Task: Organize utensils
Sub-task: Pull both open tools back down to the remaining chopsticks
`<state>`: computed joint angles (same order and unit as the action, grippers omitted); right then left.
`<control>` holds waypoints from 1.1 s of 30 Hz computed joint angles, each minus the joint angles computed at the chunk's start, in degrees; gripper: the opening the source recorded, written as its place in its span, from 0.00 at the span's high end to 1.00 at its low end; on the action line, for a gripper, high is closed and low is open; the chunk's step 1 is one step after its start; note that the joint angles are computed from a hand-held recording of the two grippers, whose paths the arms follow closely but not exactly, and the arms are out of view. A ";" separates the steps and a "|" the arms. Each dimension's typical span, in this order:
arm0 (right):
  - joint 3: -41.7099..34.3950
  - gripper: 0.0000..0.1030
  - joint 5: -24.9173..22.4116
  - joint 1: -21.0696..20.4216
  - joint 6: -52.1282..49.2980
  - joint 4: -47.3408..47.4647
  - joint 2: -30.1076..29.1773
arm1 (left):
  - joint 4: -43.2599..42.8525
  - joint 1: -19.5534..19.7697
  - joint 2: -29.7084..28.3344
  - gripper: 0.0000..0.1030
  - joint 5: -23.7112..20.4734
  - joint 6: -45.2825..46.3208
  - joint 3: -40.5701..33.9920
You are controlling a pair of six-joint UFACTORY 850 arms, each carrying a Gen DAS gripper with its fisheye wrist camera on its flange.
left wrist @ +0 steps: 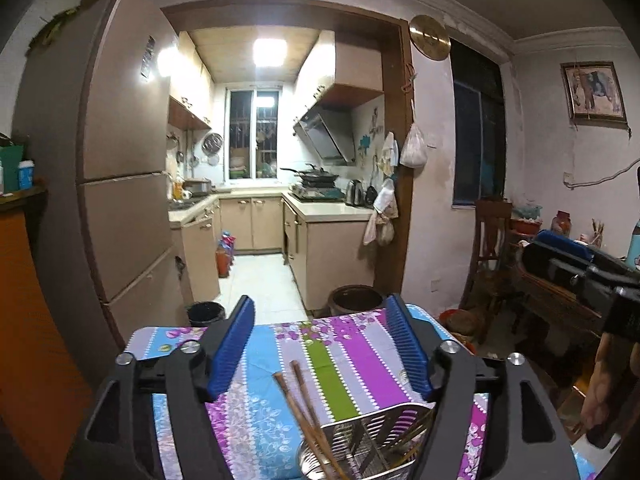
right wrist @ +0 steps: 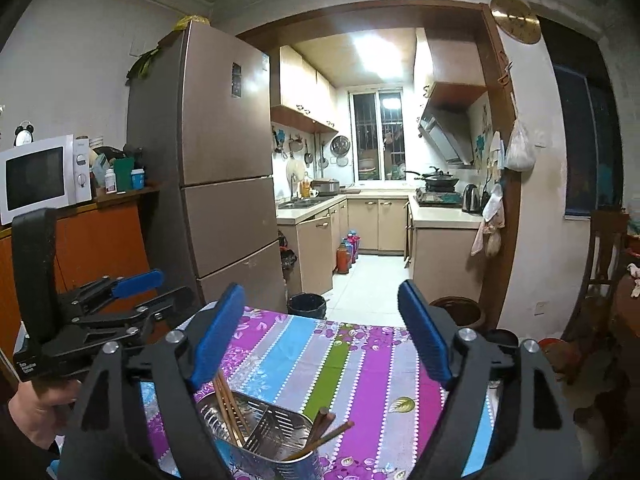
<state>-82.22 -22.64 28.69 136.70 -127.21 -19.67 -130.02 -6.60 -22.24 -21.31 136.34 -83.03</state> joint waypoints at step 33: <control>38.38 0.06 -24.16 20.66 9.91 -2.92 22.90 | -17.01 10.40 33.97 0.12 -22.78 21.66 51.43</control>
